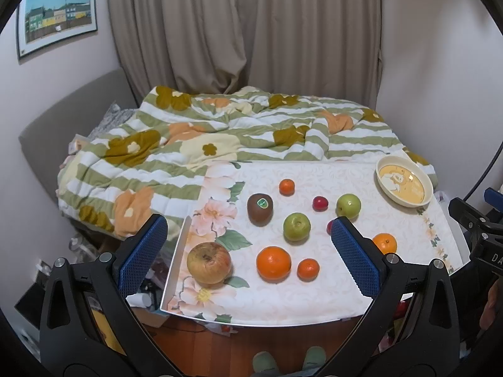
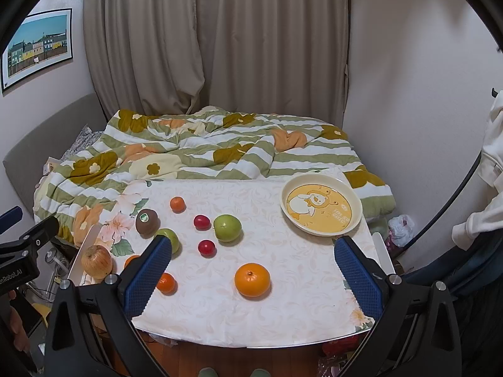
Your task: Organize fruits
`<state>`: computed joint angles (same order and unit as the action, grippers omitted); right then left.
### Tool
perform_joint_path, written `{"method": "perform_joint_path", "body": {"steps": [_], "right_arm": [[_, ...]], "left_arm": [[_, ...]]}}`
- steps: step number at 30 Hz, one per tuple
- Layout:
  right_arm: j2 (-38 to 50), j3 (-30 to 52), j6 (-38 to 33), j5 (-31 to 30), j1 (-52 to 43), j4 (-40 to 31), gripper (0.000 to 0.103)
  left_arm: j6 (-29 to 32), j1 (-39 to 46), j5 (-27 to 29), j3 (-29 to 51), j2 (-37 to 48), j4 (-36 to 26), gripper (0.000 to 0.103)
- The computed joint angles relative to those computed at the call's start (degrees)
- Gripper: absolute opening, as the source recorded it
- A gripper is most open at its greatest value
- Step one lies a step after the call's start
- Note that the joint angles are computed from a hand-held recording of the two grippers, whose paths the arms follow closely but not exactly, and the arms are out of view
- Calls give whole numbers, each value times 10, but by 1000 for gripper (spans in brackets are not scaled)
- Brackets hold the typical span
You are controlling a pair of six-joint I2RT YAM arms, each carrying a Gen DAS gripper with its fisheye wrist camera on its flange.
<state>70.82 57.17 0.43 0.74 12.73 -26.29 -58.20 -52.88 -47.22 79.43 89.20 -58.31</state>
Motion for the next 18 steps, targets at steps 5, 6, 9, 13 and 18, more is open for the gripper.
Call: {"method": "perform_joint_path", "body": {"steps": [5, 6, 9, 13, 18], "right_arm": [[-2, 1, 6, 2, 8, -3, 103], [-2, 2, 8, 3, 10, -4, 103], [-3, 15, 26, 15, 36, -17, 103], [0, 17, 34, 28, 48, -14, 103], [5, 15, 48, 10, 35, -1, 103]], "left_arm": [[-2, -2, 0, -1, -1, 0, 103], [-2, -2, -1, -1, -1, -1, 103], [5, 3, 1, 1, -2, -2, 103], [19, 12, -5, 5, -6, -8, 103], [48, 34, 7, -12, -23, 1, 103]]}}
